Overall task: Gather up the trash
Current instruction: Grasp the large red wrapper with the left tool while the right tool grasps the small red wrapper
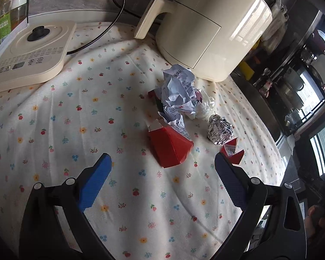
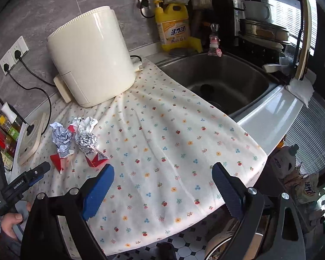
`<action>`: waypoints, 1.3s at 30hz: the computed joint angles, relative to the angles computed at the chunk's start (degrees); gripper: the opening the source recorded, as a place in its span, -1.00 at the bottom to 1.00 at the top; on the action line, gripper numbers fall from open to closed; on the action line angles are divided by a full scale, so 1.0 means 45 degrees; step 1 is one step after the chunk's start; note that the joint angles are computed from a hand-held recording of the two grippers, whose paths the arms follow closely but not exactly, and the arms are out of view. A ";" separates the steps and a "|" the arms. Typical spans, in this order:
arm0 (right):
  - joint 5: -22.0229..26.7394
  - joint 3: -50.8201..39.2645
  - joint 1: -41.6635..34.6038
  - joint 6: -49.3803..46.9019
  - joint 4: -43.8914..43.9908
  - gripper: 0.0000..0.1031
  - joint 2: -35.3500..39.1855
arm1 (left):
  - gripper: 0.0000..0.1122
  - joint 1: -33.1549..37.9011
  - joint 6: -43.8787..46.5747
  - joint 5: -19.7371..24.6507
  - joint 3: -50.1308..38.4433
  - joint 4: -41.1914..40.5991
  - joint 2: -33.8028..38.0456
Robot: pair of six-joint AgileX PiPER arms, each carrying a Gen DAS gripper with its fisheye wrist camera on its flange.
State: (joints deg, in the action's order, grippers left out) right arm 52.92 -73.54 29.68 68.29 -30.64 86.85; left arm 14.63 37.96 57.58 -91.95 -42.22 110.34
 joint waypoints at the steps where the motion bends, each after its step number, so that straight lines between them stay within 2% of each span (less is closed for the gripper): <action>1: 0.0072 0.0046 -0.0032 0.0079 -0.0011 0.74 -0.0025 | 0.69 -0.0097 -0.0093 0.0074 -0.0194 0.0039 0.0177; 5: 0.0224 -0.0009 -0.0011 0.0311 0.0001 0.74 0.0088 | 0.59 -0.0785 -0.0275 -0.0361 -0.0558 0.0631 0.0510; 8: 0.0365 -0.0441 0.0244 0.0260 -0.0035 0.74 0.0455 | 0.37 -0.1107 -0.0648 -0.0660 -0.0784 0.1036 0.0666; 11: 0.0350 -0.1052 0.0524 -0.0008 0.0107 0.74 0.0993 | 0.08 -0.1195 -0.0677 -0.0679 -0.1078 0.1169 0.0837; 12: 0.0316 -0.1293 0.0589 -0.0172 0.0218 0.74 0.1223 | -0.19 -0.1187 -0.0773 -0.0607 -0.1245 0.1234 0.0929; 13: 0.0263 -0.1565 0.0647 -0.0376 0.0340 0.73 0.1492 | -0.22 -0.1095 -0.0731 -0.0376 -0.1416 0.1060 0.1025; 15: 0.0144 -0.2184 0.0747 -0.0794 0.0566 0.71 0.2090 | -0.25 -0.0793 -0.0383 0.0164 -0.1571 0.0482 0.1061; 22: -0.0329 -0.4550 0.0613 -0.2692 0.1736 0.57 0.4237 | -0.26 0.0587 0.0398 0.0753 -0.0479 -0.0184 -0.0025; 29: 0.0070 -0.6950 0.0286 -0.4603 0.2960 0.50 0.6367 | -0.26 0.2219 0.0463 0.0477 0.0300 -0.0249 -0.0481; 34: 0.0486 -0.8308 0.0175 -0.5599 0.3031 0.49 0.7566 | -0.25 0.3172 0.0535 0.0287 0.0643 -0.0422 -0.0818; 36: 0.0694 -0.8690 0.0078 -0.6216 0.3416 0.26 0.7914 | -0.25 0.3507 0.0472 0.0258 0.0857 -0.0501 -0.1013; 38: 0.0821 -0.8664 0.0222 -0.6204 0.2987 -0.05 0.7956 | -0.25 0.3780 0.0448 0.0268 0.1142 -0.0526 -0.1236; 39: 0.0836 -0.8550 0.0290 -0.6091 0.2727 -0.10 0.7910 | -0.25 0.3867 0.0502 0.0243 0.1337 -0.0538 -0.1406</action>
State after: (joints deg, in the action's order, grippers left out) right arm 56.68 -112.02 30.98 40.88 -18.37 122.45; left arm 32.03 40.22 58.68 -85.93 -44.64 104.02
